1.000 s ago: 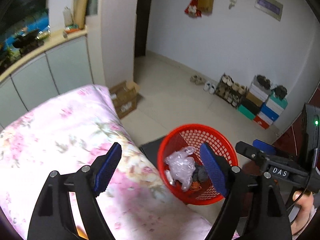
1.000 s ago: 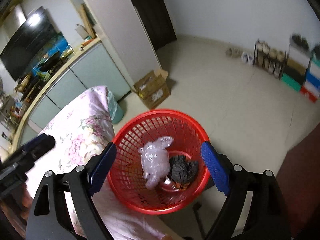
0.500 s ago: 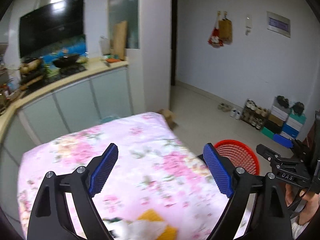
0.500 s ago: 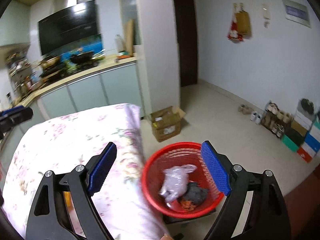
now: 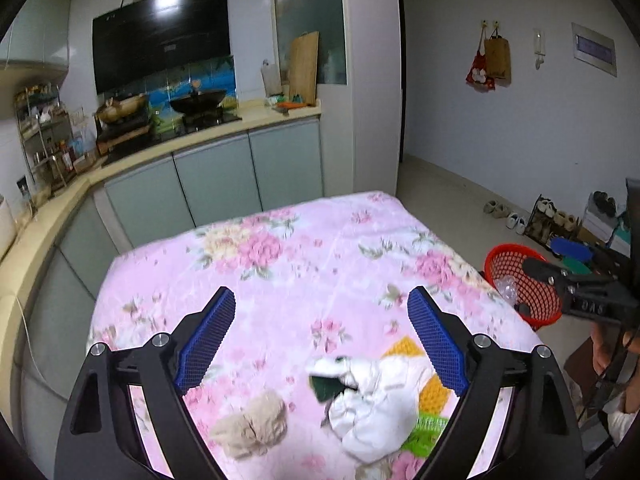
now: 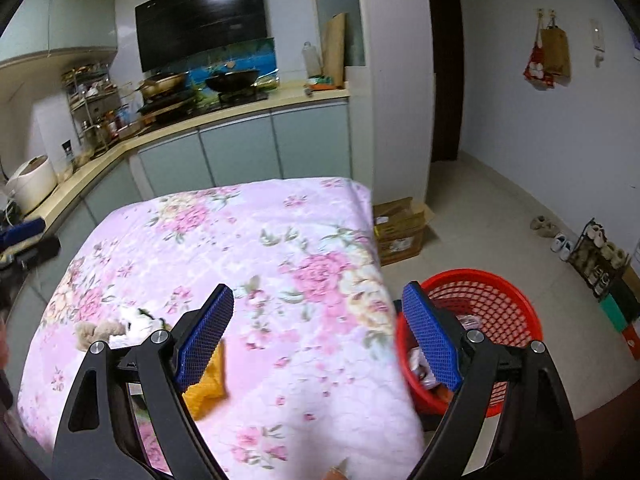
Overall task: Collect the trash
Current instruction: 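Move both tools back over the remaining trash on the bedspread, then close the left tool on the crumpled white tissue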
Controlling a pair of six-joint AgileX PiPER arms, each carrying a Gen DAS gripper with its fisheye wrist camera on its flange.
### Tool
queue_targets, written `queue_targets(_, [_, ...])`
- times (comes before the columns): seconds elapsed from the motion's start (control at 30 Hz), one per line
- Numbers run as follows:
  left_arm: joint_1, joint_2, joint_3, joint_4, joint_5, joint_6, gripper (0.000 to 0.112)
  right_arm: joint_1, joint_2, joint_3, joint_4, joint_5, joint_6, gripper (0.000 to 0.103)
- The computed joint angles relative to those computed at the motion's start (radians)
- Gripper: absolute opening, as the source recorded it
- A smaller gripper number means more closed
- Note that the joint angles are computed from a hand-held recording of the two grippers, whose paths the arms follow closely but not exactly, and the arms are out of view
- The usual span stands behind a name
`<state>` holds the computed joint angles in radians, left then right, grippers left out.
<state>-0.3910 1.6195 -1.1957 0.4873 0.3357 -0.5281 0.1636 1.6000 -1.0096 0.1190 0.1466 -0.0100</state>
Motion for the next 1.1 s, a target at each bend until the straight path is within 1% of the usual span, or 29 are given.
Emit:
queue_targets(0.07, [0.004, -0.007, 0.042, 0.013, -0.027, -0.026, 0.085, 0.022, 0.0, 0.0, -0.07, 0.002, 0.081, 0.083])
queue_targets(0.1, [0.006, -0.007, 0.058, -0.006, -0.04, -0.012, 0.085, 0.029, 0.0, -0.001, -0.1, 0.004, 0.111, 0.083])
queue_targets(0.17, [0.005, 0.002, 0.083, -0.11, -0.07, 0.083, 0.085, 0.043, 0.005, -0.005, -0.194, 0.013, 0.204, 0.083])
queue_targets(0.2, [-0.005, 0.012, 0.09, -0.114, -0.079, 0.09, 0.085, 0.048, 0.008, -0.007, -0.232, 0.019, 0.242, 0.083])
queue_targets(0.27, [-0.03, 0.032, 0.097, -0.051, -0.093, 0.028, 0.085, 0.048, 0.015, -0.011, -0.238, 0.026, 0.254, 0.083])
queue_targets(0.3, [-0.038, 0.054, 0.092, -0.064, -0.103, 0.036, 0.085, 0.043, 0.019, -0.013, -0.221, 0.029, 0.242, 0.083])
queue_targets(0.4, [-0.04, 0.123, 0.054, -0.263, -0.108, 0.215, 0.085, 0.04, 0.023, -0.01, -0.237, 0.027, 0.268, 0.083])
queue_targets(0.47, [-0.043, 0.166, 0.029, -0.33, -0.108, 0.268, 0.084, 0.03, 0.027, -0.01, -0.216, 0.027, 0.246, 0.083])
queue_targets(0.53, [-0.041, 0.211, 0.0, -0.405, -0.102, 0.335, 0.077, 0.022, 0.033, -0.012, -0.204, 0.03, 0.235, 0.083])
queue_targets(0.6, [-0.033, 0.256, -0.032, -0.444, -0.084, 0.367, 0.062, 0.011, 0.038, -0.013, -0.171, 0.029, 0.204, 0.083])
queue_targets(0.67, [-0.025, 0.295, -0.058, -0.435, -0.063, 0.346, 0.054, -0.004, 0.045, -0.016, -0.108, 0.029, 0.144, 0.083])
queue_targets(0.77, [-0.012, 0.311, -0.061, -0.402, -0.068, 0.303, 0.051, -0.018, 0.055, -0.018, -0.046, 0.028, 0.084, 0.083])
queue_targets(0.83, [-0.006, 0.312, -0.062, -0.398, -0.068, 0.299, 0.045, -0.023, 0.063, -0.019, -0.02, 0.027, 0.058, 0.083])
queue_targets(0.9, [-0.005, 0.313, -0.066, -0.363, -0.061, 0.27, 0.032, -0.029, 0.068, -0.019, 0.034, 0.025, 0.006, 0.083])
queue_targets(0.97, [0.002, 0.308, -0.059, -0.358, -0.062, 0.267, 0.026, -0.034, 0.07, -0.018, 0.08, 0.024, -0.038, 0.083])
queue_targets(1.03, [0.012, 0.3, -0.038, -0.388, -0.082, 0.295, 0.026, -0.036, 0.07, -0.017, 0.095, 0.023, -0.054, 0.083])
queue_targets(1.1, [0.009, 0.296, -0.021, -0.367, -0.098, 0.279, 0.026, -0.038, 0.073, -0.019, 0.114, 0.028, -0.072, 0.083])
